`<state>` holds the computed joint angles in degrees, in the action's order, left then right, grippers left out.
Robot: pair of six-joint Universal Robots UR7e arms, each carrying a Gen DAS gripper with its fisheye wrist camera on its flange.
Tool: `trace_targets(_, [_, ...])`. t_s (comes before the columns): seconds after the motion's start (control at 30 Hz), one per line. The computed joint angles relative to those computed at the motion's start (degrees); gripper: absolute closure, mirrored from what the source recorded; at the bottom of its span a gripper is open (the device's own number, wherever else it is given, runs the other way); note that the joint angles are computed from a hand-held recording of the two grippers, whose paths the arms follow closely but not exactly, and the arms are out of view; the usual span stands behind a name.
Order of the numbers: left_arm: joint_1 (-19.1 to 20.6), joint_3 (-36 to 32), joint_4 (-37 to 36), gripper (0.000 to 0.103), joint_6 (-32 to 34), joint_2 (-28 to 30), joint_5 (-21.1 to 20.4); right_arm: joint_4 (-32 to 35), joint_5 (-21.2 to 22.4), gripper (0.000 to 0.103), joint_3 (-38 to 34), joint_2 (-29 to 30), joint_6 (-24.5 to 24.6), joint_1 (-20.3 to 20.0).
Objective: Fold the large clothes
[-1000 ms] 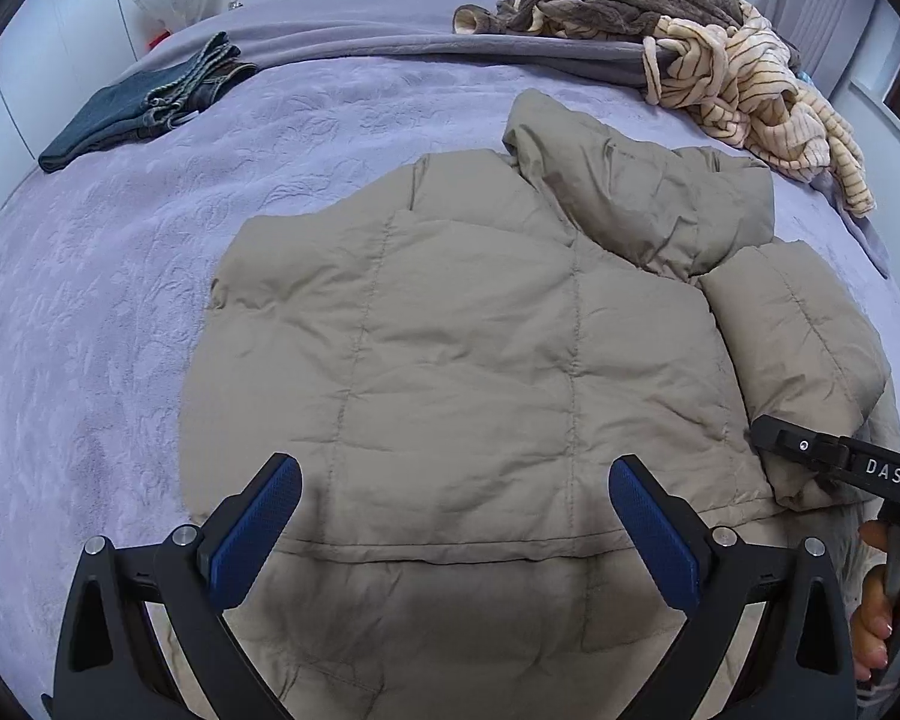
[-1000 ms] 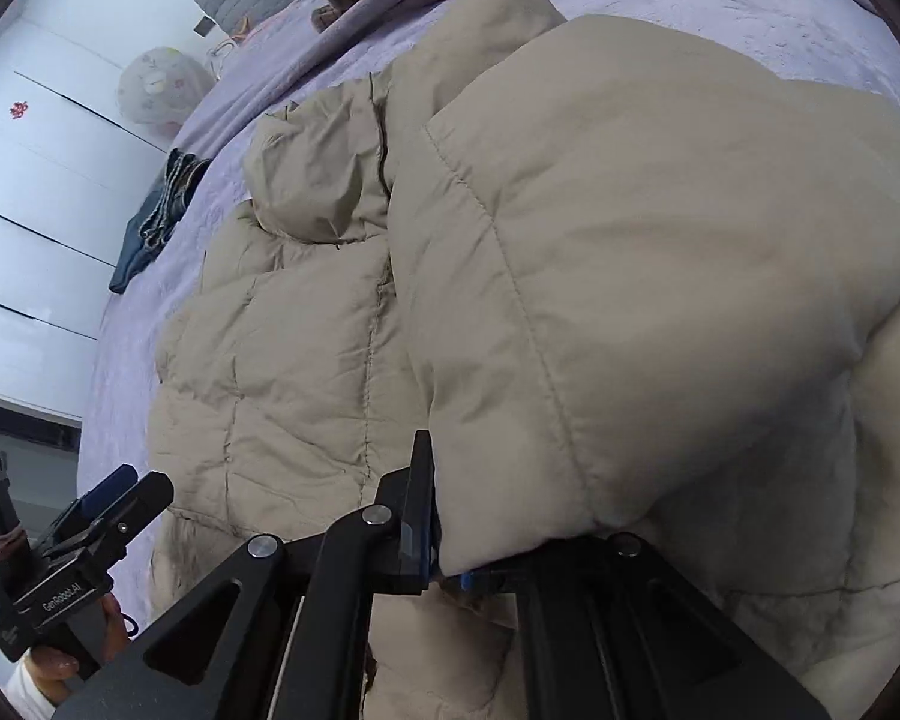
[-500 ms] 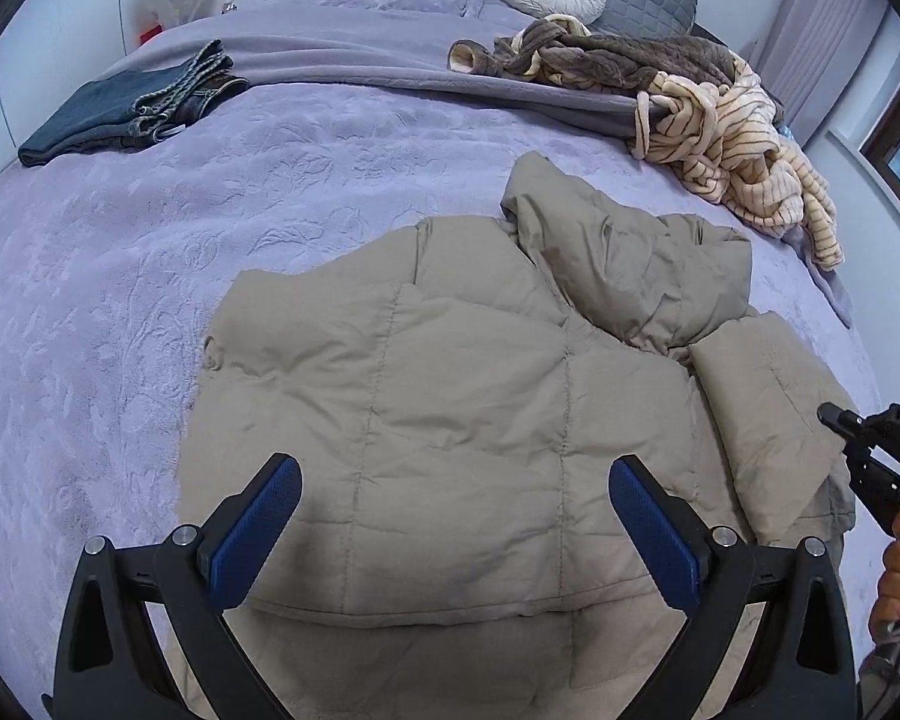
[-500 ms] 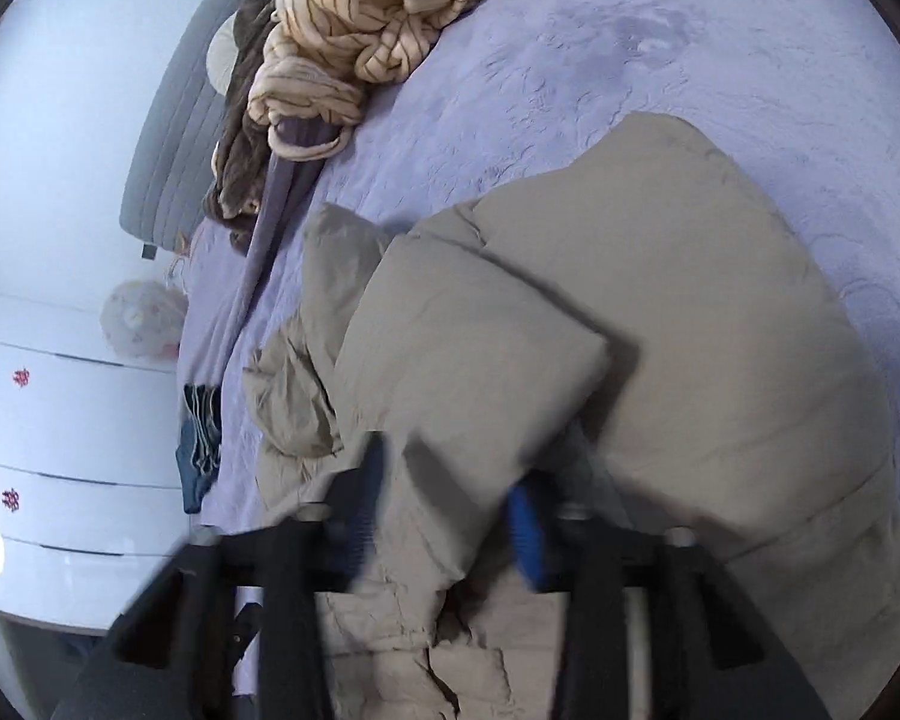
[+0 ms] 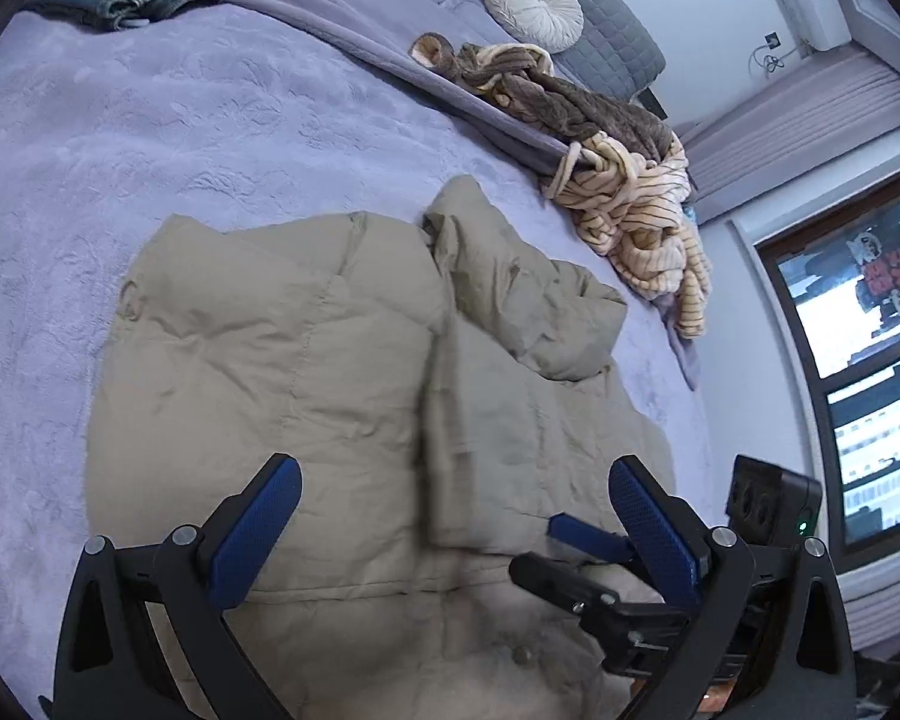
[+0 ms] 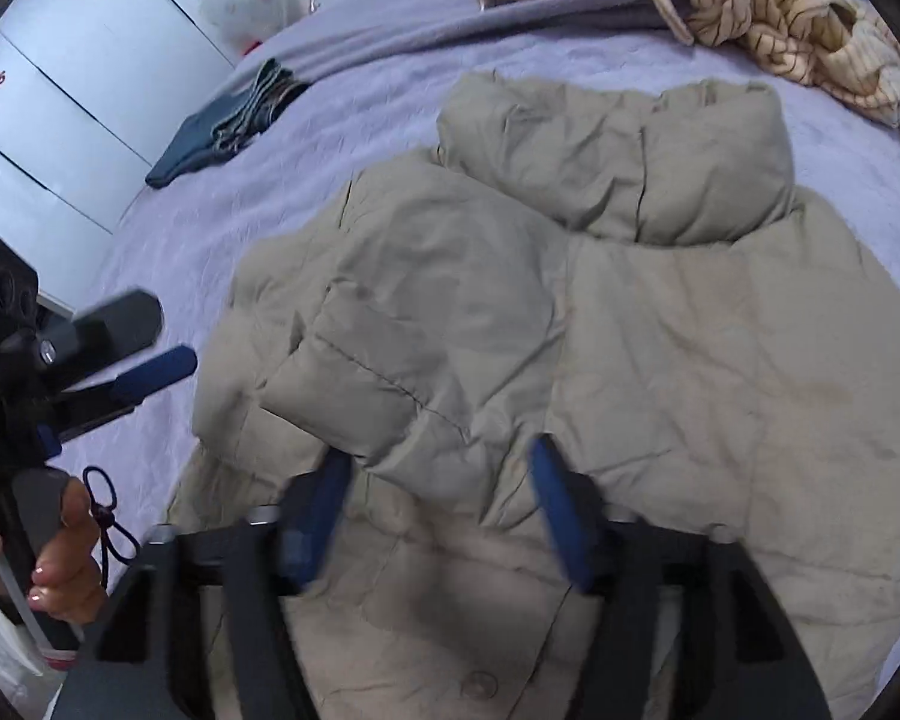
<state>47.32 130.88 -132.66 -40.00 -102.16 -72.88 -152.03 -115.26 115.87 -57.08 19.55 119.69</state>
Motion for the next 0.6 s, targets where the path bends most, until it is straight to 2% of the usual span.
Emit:
trace_targets(0.1, [0.5, -0.2, -1.9, 0.0, 1.2, 3.4, -2.7, -1.9, 2.0, 0.023, 4.9, -5.0, 2.4, -1.4])
trace_targets(0.2, [0.9, -0.5, -3.2, 0.0, 2.0, 8.0, -3.7, -3.4, 2.6, 0.023, 12.6, -14.1, 9.2, -4.7])
trace_targets(0.27, [1.3, -0.6, -5.0, 0.009, 2.3, 11.1, -4.3, -5.3, 3.5, 0.023, 19.0, -21.9, 14.9, -8.4])
trace_targets(0.37, [2.2, -1.6, -5.8, 0.048, 1.6, 15.7, -5.5, -10.9, 5.5, 0.023, 27.0, -31.8, 20.8, -14.7])
trace_targets(0.4, [2.4, -1.9, -6.2, 0.078, 1.7, 17.0, -5.9, -13.7, 6.2, 0.023, 28.9, -34.0, 21.5, -16.5])
trace_targets(0.43, [2.4, -2.2, -6.4, 0.092, 2.2, 18.0, -6.2, -17.2, 6.9, 0.023, 30.7, -35.6, 21.9, -18.3])
trace_targets(0.5, [0.2, -1.7, -6.7, 0.092, 2.4, 17.9, -3.3, -21.9, 6.8, 0.027, 32.4, -37.3, 23.3, -20.8])
trace_targets(0.57, [-2.2, -0.9, -7.1, 0.093, 3.6, 16.5, -1.0, -22.1, 4.3, 0.068, 31.7, -37.4, 23.6, -21.7])
trace_targets(0.6, [-3.2, -0.5, -6.6, 0.093, 4.0, 15.5, -0.2, -20.2, 3.7, 0.098, 30.9, -38.5, 23.2, -22.5])
